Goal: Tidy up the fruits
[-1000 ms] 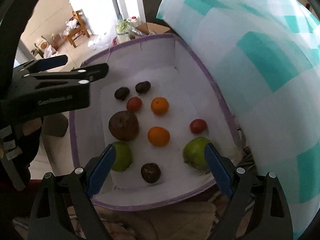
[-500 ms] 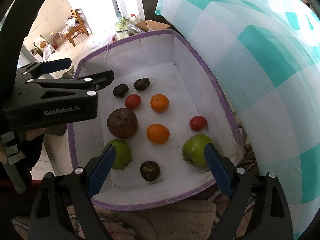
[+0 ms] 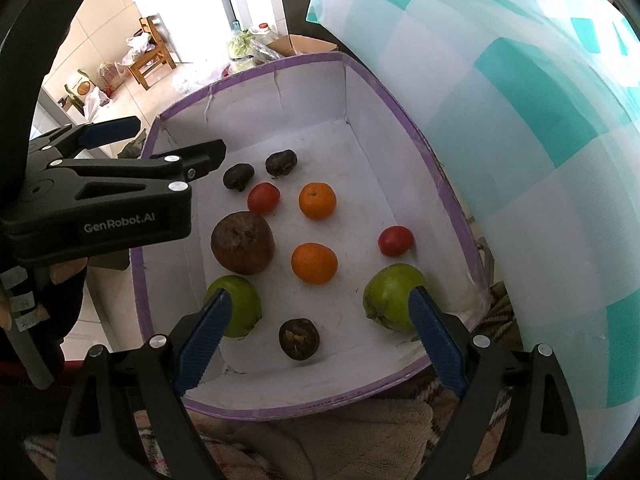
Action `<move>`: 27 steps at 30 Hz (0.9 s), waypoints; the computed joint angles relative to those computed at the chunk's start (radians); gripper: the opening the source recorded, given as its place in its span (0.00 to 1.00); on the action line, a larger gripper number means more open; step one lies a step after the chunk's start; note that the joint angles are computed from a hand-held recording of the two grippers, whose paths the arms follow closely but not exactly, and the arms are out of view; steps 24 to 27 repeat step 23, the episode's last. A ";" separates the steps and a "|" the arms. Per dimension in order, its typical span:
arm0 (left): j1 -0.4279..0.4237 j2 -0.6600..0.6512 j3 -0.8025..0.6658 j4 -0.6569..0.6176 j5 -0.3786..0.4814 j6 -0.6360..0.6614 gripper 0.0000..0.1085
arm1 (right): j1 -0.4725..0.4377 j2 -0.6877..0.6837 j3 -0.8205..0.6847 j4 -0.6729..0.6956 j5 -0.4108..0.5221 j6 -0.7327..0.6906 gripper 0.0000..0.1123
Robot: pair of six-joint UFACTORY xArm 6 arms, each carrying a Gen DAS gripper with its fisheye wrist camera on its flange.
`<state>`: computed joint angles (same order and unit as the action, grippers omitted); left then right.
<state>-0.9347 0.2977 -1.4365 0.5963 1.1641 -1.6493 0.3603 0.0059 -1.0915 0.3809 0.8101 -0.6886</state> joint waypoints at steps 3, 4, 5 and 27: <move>0.000 0.000 0.001 -0.001 -0.001 0.000 0.93 | 0.002 0.005 0.000 -0.003 -0.002 0.006 0.77; 0.001 0.000 0.001 -0.001 -0.001 -0.001 0.93 | 0.003 0.008 -0.001 -0.003 -0.003 0.008 0.77; 0.001 0.000 0.002 -0.002 -0.002 -0.002 0.93 | 0.003 0.009 -0.001 -0.004 -0.003 0.009 0.77; 0.002 0.105 -0.208 -0.062 0.233 0.084 0.93 | -0.025 -0.065 0.031 0.109 -0.013 -0.111 0.77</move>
